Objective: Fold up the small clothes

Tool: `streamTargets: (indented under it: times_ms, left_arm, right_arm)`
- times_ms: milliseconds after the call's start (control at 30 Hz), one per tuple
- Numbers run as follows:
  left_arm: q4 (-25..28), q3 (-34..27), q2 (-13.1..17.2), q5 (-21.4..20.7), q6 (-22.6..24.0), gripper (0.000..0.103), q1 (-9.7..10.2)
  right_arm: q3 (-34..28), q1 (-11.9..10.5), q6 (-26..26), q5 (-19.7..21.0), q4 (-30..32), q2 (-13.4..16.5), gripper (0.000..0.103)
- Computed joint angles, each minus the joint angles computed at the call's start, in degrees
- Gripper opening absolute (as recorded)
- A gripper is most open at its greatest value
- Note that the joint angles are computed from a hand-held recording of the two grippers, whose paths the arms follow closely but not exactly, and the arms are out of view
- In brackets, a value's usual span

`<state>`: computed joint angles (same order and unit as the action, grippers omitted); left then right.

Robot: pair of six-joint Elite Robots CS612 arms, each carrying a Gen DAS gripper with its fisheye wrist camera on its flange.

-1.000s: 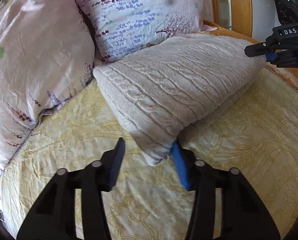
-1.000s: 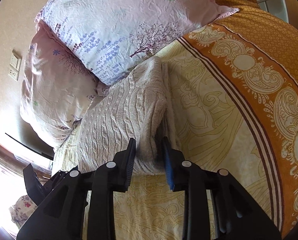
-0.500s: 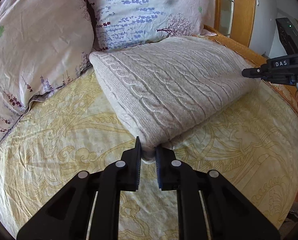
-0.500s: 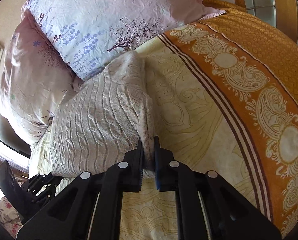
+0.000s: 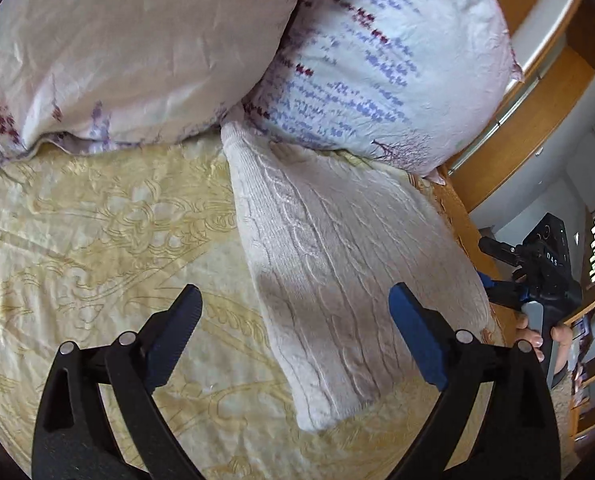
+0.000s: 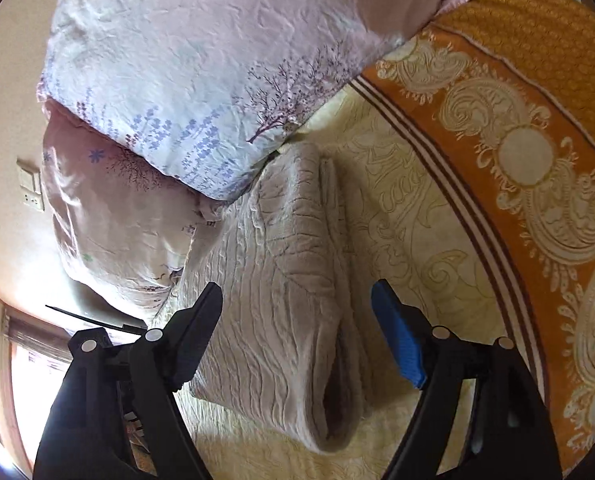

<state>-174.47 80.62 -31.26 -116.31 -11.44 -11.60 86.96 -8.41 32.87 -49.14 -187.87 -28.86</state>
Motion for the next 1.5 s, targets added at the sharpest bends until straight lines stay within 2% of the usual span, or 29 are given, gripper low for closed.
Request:
streamTargets:
  times_ms: [133, 300, 367, 400, 433, 500, 567, 600, 667, 767, 867, 933, 1100, 1167, 1300, 1367, 1467, 1500]
  left_arm:
    - [6.6, -4.6, 2.4, -0.2, -2.6, 0.096, -0.31]
    - [7.6, -6.7, 3.6, -0.8, -3.1, 0.099, -0.88]
    - [8.1, -7.6, 4.1, -1.3, -3.1, 0.097, -1.24]
    - [8.4, -8.4, 4.5, -2.1, -3.0, 0.095, -1.3]
    - [8.7, -9.1, 5.0, -3.7, -3.0, 0.083, -1.31]
    - [8.3, -10.0, 5.6, -4.2, -4.7, 0.079, -1.51]
    - [7.3, -10.8, 6.4, -5.9, -6.8, 0.066, -1.22]
    - [6.6, -11.1, 6.8, -6.8, -7.8, 0.061, -0.95]
    - [5.0, -11.8, 7.5, -10.1, -9.6, 0.041, -0.18]
    - [3.7, -12.3, 8.2, -13.6, -11.3, 0.035, 0.53]
    - [1.2, -11.0, 7.6, -15.7, -11.6, 0.034, 1.08]
    - [-0.4, -9.1, 6.5, -16.4, -11.3, 0.034, 1.7]
    - [-3.7, -2.5, 2.4, -15.3, -9.3, 0.034, 4.49]
    - [-3.8, -0.4, 1.1, -13.8, -8.4, 0.034, 5.57]
    - [-0.1, 1.2, 0.2, -10.0, -6.1, 0.036, 7.09]
    - [2.1, 0.8, 1.0, -7.6, -5.8, 0.042, 7.44]
    - [-1.1, 0.8, 2.2, -8.9, -8.6, 0.05, 8.31]
    - [-2.1, 1.5, 1.8, -7.6, -8.6, 0.051, 8.18]
  right_arm:
    - [-3.3, 0.5, -1.2, -0.3, 7.0, 1.1, 0.079]
    - [-5.4, 0.6, -1.4, 2.9, 9.2, 2.4, 0.077]
    - [-6.4, 0.9, -2.8, 4.4, 11.6, 2.8, 0.061]
    - [-6.8, 1.1, -2.6, 4.9, 11.6, 3.1, 0.06]
    - [-6.9, 1.2, -2.6, 5.1, 11.3, 3.3, 0.059]
    - [-7.5, 1.2, -2.3, 6.1, 11.4, 3.7, 0.052]
    - [-8.1, 0.9, 0.0, 9.0, 9.4, 4.8, 0.037]
    - [-8.1, 0.8, 1.3, 10.2, 7.6, 5.3, 0.036]
    - [-7.9, 0.8, 3.0, 11.1, 4.8, 5.6, 0.032]
    - [-7.8, 0.9, 5.9, 12.7, 0.7, 5.9, 0.03]
    - [-7.1, 1.5, 7.1, 13.7, -2.4, 5.3, 0.03]
    - [-7.9, 2.3, 6.8, 14.9, -2.4, 5.4, 0.029]
    - [-9.9, 5.2, 4.7, 18.8, -1.9, 6.0, 0.029]
    - [-10.5, 6.6, 1.8, 19.1, -0.1, 6.0, 0.028]
    - [-10.9, 9.4, -6.0, 14.3, 6.7, 5.5, 0.028]
    - [-11.1, 10.5, -7.4, 8.8, 8.1, 5.4, 0.03]
    - [-10.9, 10.6, -7.1, 8.1, 8.5, 5.2, 0.035]
    - [-9.9, 10.5, -8.2, 7.1, 8.9, 4.4, 0.035]
